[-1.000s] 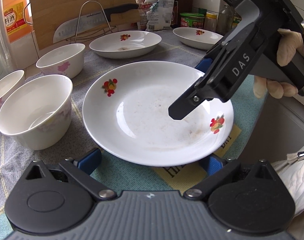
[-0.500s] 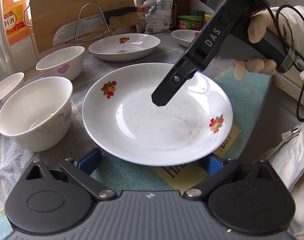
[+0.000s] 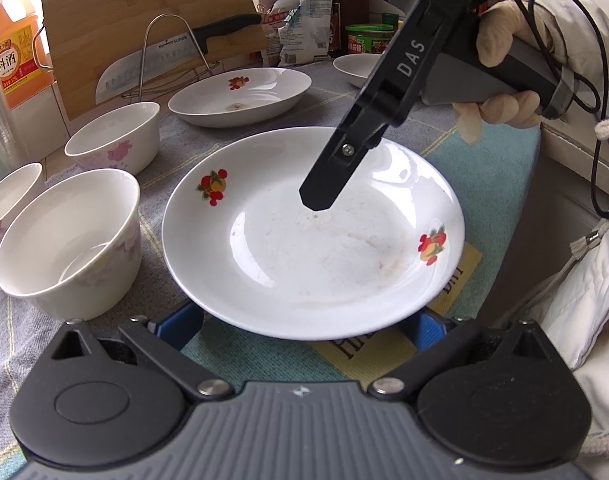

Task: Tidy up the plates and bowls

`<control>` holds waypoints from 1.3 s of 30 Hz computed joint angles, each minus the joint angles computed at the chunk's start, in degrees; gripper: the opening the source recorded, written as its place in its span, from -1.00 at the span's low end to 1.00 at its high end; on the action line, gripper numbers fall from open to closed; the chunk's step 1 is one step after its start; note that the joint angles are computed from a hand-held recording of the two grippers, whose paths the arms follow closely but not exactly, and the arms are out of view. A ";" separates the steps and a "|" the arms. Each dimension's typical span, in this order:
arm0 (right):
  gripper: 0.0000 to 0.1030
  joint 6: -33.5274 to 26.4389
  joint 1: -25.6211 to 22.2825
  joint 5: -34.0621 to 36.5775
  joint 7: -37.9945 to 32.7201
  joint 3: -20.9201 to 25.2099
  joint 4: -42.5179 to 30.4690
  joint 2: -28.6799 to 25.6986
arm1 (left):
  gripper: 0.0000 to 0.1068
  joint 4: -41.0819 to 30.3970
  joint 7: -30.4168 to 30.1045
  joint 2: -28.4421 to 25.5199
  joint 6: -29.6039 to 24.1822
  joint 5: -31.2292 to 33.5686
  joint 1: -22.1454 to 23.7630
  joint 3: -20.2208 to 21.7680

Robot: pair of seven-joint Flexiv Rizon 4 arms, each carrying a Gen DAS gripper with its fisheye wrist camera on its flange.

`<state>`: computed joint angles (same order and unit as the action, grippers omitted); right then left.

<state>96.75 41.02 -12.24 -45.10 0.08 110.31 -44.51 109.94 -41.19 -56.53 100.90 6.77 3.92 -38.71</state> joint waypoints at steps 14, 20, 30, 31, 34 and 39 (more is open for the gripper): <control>1.00 1.63 -9.68 -0.06 -2.36 10.00 -1.86 -1.66 | 0.92 0.03 1.64 -0.42 -0.07 0.80 0.89 -0.96; 1.00 1.26 -10.22 0.06 -2.26 10.80 -2.12 -1.74 | 0.91 0.27 1.77 -0.44 0.19 0.81 1.06 -1.11; 1.00 -0.52 -11.52 0.00 -2.10 12.19 -2.26 -1.40 | 0.90 0.12 2.19 -0.31 -1.23 0.29 1.78 -2.35; 1.00 -0.71 -11.55 0.07 -2.00 12.23 -2.26 -1.32 | 0.90 0.04 2.32 -0.23 -1.43 0.16 1.79 -2.49; 1.00 -0.38 -11.77 0.44 -1.80 12.36 -1.69 -0.93 | 0.90 -0.32 2.69 -0.03 -1.82 -0.27 1.62 -2.80; 1.00 0.99 -11.65 1.03 -1.45 11.85 0.07 0.43 | 0.90 -1.55 3.87 0.19 -3.08 -1.12 0.94 -3.26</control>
<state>97.74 29.37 -11.21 -46.55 11.93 110.38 -44.08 108.38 -37.32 -56.34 97.82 5.65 4.86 -41.98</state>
